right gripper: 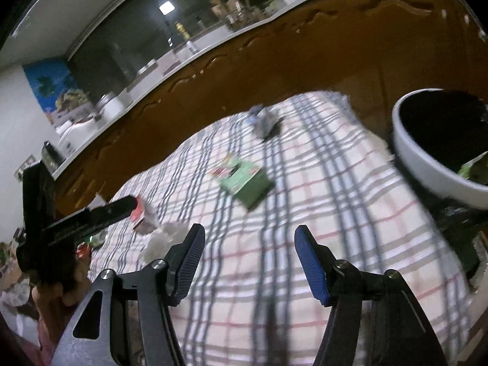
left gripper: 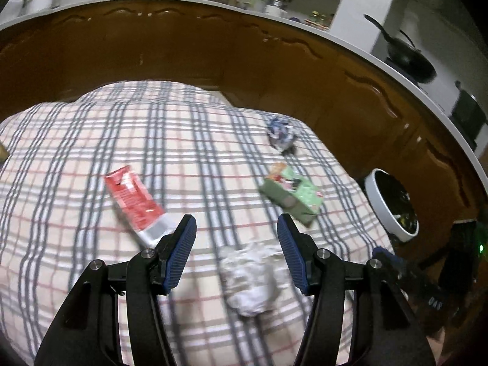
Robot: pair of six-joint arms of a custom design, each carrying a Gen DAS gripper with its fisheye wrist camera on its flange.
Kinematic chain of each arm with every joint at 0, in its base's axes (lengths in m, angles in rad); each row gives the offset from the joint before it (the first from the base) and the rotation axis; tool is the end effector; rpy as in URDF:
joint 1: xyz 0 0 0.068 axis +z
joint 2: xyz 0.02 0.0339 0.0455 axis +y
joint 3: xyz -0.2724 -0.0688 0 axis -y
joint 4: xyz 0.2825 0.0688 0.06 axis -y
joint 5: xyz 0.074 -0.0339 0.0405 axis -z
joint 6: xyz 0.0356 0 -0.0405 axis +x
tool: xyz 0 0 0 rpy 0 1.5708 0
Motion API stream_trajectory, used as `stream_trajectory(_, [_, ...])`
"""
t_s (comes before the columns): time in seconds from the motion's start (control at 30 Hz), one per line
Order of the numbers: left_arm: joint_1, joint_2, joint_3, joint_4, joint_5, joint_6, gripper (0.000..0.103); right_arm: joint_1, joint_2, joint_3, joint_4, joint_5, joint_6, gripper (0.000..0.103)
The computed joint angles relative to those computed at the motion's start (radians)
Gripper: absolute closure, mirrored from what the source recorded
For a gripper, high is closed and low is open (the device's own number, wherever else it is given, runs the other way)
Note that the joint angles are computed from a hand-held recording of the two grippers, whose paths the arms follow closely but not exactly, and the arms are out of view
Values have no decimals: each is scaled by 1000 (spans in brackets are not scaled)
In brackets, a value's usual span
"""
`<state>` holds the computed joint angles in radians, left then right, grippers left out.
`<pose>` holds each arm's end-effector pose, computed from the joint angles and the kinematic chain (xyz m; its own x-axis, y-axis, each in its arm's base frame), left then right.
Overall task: Collect trash
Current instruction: 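Move both open tools back over the red carton and crumpled paper, then grasp red juice carton with left tool while right tool grasps crumpled white paper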
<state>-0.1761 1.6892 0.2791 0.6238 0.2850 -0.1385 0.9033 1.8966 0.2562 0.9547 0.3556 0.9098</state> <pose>0.2277 -0.0507 0.0382 -0.7403 -0.0028 -0.6722 0.2640 0.9184 -0.2946 0.1524 0.1734 0.0176 -0.6901 0.3198 -0.6492 -0.0402 0.8787 0.4756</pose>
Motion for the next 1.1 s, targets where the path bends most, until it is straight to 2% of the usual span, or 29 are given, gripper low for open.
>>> stream_trajectory(0.2, [125, -9, -18, 2, 42, 48, 47, 69, 48, 91, -49, -12, 0, 40])
stream_trajectory(0.27, [164, 0, -8, -10, 50, 60, 47, 77, 65, 122, -65, -24, -3, 35])
stream_trajectory(0.33, [200, 18, 13, -29, 54, 69, 37, 83, 81, 154, -80, -36, -8, 30])
stream_trajectory(0.4, [235, 55, 41, -32, 63, 68, 34, 83, 96, 187, -96, -53, -17, 30])
stream_trajectory(0.6, [210, 167, 155, -85, 11, 76, 32, 60, 165, 274, -109, -115, -26, 30])
stream_trajectory(0.93, [133, 308, 260, -93, -83, 100, 32, 16, 259, 361, -114, -201, -32, 30])
stream_trajectory(0.97, [133, 313, 259, -83, -77, 103, 33, 16, 259, 366, -122, -202, -37, 30])
stream_trajectory(1.03, [128, 317, 248, -54, -76, 115, 51, 18, 264, 375, -126, -198, -47, 32])
stream_trajectory(1.07, [123, 314, 241, -45, -76, 119, 54, 20, 265, 376, -123, -198, -51, 34])
stream_trajectory(1.1, [118, 310, 233, -33, -81, 122, 60, 21, 266, 378, -118, -200, -59, 45])
